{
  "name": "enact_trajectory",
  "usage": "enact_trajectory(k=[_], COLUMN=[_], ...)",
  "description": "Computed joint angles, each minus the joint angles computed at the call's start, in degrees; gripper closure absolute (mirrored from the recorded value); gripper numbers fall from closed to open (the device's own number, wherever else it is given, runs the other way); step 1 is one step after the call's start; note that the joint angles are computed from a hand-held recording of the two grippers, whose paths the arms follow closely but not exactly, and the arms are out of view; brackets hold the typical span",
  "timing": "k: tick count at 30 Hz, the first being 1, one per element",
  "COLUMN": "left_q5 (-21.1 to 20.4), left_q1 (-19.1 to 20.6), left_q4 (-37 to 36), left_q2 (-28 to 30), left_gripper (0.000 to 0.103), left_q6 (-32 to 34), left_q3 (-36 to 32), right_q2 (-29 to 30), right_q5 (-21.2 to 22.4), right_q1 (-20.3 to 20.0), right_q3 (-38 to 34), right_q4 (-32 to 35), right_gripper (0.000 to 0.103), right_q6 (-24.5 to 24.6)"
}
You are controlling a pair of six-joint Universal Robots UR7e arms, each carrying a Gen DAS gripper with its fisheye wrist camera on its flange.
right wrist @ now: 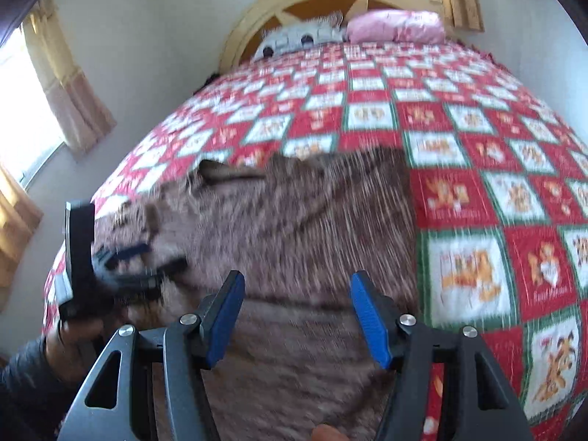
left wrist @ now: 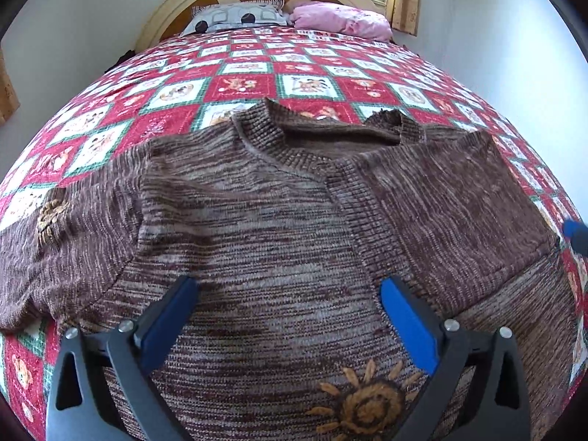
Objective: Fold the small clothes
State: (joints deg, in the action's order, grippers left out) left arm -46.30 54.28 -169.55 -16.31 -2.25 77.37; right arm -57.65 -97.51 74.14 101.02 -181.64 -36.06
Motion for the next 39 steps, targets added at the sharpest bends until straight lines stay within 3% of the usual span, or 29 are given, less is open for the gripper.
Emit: enact_trajectory(k=[5,7,11,16,20,25,31,39], left_q5=[-0.13,-0.12,0.25,-1.30,-2.22,-0.31,3.76,10.86], left_q1=[-0.04,0.00,-0.45,0.05,0.81,1.45,3.49,6.31], left_q4=[-1.25,-0.28,-0.34,-1.97,-4.51,-7.14,-10.27,-11.29], left_q2=[-0.65,-1.29,-2.49,-5.49,-8.69,-11.70,-16.85,-22.14], left_gripper=[0.000,0.000,0.000,0.000,0.000,0.000,0.000,0.000], left_q6=[-0.56,-1.72,-0.99,-3.22,-4.52,-4.58,-6.10,-11.04], left_q3=[1.24,1.91,4.32,8.31,12.77,17.25,23.17,26.73], right_q2=[6.37,7.12,6.98,5.23,5.03,4.72,1.41,0.55], right_q5=[-7.95,-8.55,-9.89,-8.55,-8.35,-9.47,-5.51,-1.39], right_q1=[1.38,1.63,2.10,1.65,1.13,1.68,1.58,1.62], right_q3=[-4.62,-3.04,-1.82,-0.13,1.71,3.73,8.71,19.17], right_q4=[1.36,-3.85,-5.11,-3.71,-6.34,-9.00,-7.85,-23.07], right_gripper=[0.038,0.038,0.038,0.038,0.038,0.038,0.038,0.038], right_q6=[1.31,-1.42,-3.48,-1.02,-0.76,-1.35,-0.31,-10.93])
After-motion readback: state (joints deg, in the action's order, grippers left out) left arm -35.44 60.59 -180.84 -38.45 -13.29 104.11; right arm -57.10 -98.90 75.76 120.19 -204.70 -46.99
